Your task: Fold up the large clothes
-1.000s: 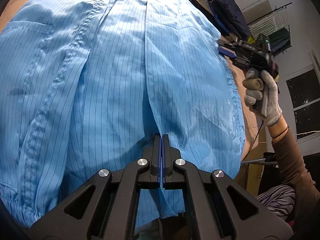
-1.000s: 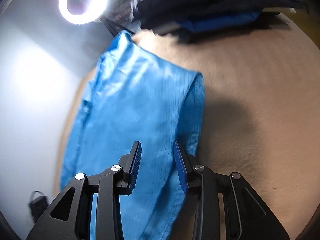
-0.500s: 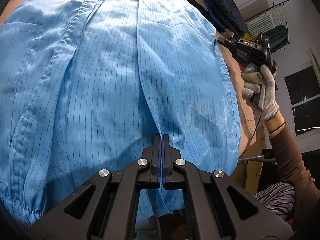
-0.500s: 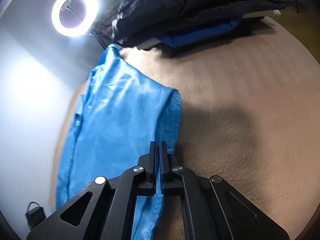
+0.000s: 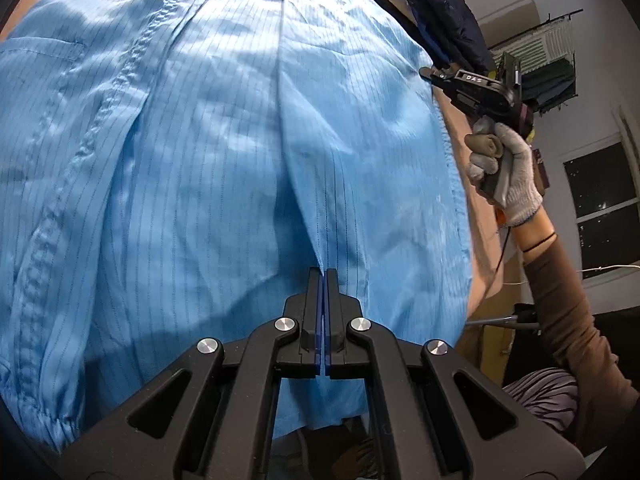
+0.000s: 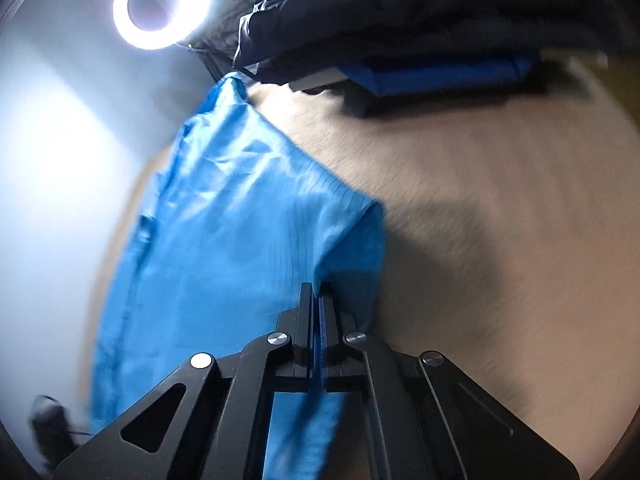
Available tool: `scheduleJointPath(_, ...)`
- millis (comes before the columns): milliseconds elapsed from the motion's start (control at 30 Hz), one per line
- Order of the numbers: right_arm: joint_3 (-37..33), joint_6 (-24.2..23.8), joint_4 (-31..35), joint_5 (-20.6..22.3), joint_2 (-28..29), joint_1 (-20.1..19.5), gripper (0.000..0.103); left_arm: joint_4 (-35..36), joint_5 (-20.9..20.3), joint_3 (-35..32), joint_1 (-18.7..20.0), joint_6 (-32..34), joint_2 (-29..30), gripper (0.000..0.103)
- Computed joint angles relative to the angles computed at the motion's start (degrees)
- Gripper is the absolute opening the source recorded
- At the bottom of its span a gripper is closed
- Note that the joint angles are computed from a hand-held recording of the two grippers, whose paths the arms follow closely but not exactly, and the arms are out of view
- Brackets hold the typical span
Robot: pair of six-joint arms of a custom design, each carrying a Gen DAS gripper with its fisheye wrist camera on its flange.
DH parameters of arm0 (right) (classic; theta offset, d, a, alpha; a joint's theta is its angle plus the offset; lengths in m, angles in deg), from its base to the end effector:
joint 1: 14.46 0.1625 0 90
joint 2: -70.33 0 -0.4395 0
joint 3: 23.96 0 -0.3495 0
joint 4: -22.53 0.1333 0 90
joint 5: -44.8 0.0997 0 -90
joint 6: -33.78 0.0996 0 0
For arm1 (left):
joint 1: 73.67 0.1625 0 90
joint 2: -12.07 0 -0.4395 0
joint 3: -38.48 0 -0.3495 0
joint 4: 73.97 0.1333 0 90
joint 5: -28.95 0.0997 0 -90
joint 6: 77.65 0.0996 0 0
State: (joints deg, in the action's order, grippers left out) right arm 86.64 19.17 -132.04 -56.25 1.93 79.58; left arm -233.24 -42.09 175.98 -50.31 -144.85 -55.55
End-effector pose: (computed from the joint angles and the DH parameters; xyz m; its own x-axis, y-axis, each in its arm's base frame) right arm 0.1527 -0.5407 0.2839 -0.9359 -0.2292 0.2675 -0.3113 0.8935 -0.3236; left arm -0.2889 -0.3052 0.1455 -0.9903 -0.0285 -0.1357 0.0130 0.9553 -0.2954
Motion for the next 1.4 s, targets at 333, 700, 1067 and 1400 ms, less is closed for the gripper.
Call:
scheduleJointPath(333, -1.03, 4.47, 3.25, 0.87, -1.60, -1.66, 0.006, 1.87, 0.81, -0.88, -1.05, 1.57, 0.91, 0.000)
scheduleJointPath(700, 11.10, 11.54, 13.34, 4.36, -15.00, 1.32, 0.043, 3.74, 2.48, -0.31, -4.23, 4.02, 1.28, 0.000)
scheduleJointPath(1067, 20.13, 12.58, 6.88, -3.09, -17.68, 5.63, 0.001, 3.73, 3.54, -3.80, -4.35, 7.04, 5.80, 0.000)
scheduleJointPath(1400, 23.31, 12.93, 4.45, 4.35, -21.67, 2.15, 0.063, 10.77, 7.64, -4.44, -9.99, 6.31, 2.46, 0.000)
